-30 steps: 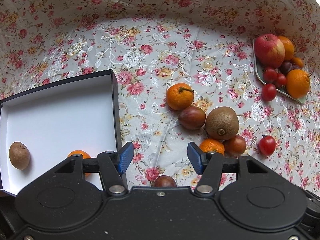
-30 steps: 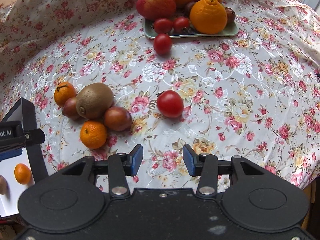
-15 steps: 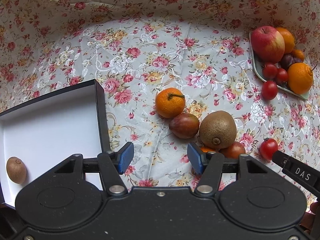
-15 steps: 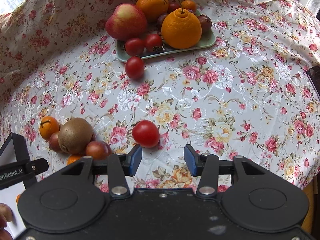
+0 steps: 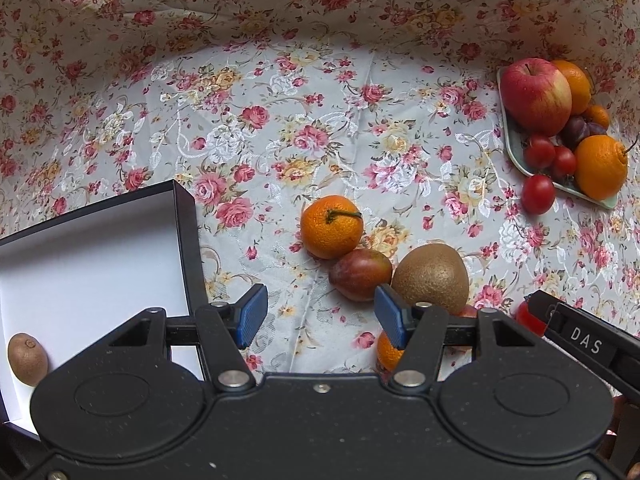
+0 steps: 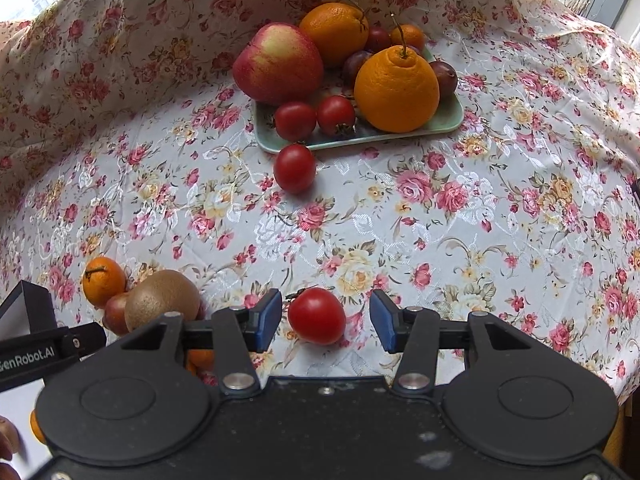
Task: Organize fruits
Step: 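Grasp a red cherry tomato with the right tool while the left tool grasps a kiwi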
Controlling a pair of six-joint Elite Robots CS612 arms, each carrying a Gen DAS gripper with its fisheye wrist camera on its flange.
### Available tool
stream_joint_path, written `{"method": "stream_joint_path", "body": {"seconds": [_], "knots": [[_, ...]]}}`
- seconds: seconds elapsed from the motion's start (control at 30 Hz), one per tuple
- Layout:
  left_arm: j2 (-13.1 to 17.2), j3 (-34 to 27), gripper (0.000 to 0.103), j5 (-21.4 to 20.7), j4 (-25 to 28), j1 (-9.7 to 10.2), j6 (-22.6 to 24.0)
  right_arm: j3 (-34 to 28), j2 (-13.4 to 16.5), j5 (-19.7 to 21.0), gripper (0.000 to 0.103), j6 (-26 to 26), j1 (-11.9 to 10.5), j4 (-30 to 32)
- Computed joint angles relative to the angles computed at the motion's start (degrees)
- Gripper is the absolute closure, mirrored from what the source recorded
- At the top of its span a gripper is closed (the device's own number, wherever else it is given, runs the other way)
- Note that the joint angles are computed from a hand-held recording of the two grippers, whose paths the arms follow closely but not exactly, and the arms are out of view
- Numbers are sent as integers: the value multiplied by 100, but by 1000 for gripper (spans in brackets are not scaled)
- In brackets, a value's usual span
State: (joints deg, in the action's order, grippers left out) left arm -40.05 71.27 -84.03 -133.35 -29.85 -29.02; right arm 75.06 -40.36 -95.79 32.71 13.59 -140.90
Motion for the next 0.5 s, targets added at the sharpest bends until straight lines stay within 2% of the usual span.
{"method": "stream_joint_path", "body": {"seconds": [0.2, 0.5], "knots": [[39, -54, 40, -24, 60, 10, 12, -57, 41, 244, 51, 94, -40, 56], [45, -50, 40, -106, -16, 13, 122, -158, 104, 365, 47, -103, -42, 195]]}}
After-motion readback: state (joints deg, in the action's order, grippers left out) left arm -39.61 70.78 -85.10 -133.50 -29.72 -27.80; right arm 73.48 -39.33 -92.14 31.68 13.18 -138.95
